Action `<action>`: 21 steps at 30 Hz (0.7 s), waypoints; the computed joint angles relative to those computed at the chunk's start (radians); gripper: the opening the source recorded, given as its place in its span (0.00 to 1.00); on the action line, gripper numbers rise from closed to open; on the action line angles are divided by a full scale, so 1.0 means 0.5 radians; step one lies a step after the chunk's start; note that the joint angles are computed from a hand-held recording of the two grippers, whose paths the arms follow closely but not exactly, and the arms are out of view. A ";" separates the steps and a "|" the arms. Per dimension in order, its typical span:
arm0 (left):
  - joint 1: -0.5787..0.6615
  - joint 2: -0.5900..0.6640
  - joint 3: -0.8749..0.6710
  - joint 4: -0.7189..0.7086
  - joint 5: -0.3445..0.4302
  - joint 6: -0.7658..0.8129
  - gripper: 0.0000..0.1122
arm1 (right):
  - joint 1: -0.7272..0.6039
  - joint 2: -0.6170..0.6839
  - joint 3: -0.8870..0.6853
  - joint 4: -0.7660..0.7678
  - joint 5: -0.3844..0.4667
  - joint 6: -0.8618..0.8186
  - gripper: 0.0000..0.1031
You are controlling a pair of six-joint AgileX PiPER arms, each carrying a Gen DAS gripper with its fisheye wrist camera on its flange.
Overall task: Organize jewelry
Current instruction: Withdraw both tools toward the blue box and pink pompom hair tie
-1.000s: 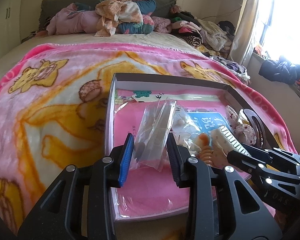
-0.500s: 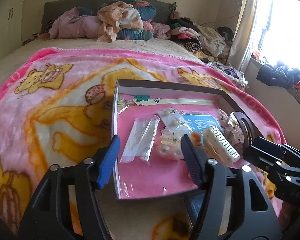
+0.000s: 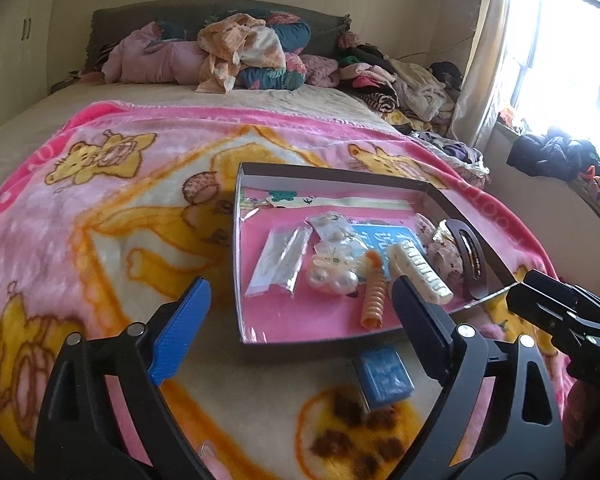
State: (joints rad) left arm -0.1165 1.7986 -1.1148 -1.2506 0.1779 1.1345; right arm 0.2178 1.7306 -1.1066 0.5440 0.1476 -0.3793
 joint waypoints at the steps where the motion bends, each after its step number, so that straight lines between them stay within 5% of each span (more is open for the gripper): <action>1: -0.008 -0.016 0.022 -0.036 -0.007 0.040 0.76 | -0.010 -0.021 0.032 0.057 -0.008 -0.054 0.69; 21: -0.233 -0.167 0.318 -0.663 -0.096 0.750 0.81 | -0.209 -0.309 0.555 1.574 -0.081 -1.583 0.69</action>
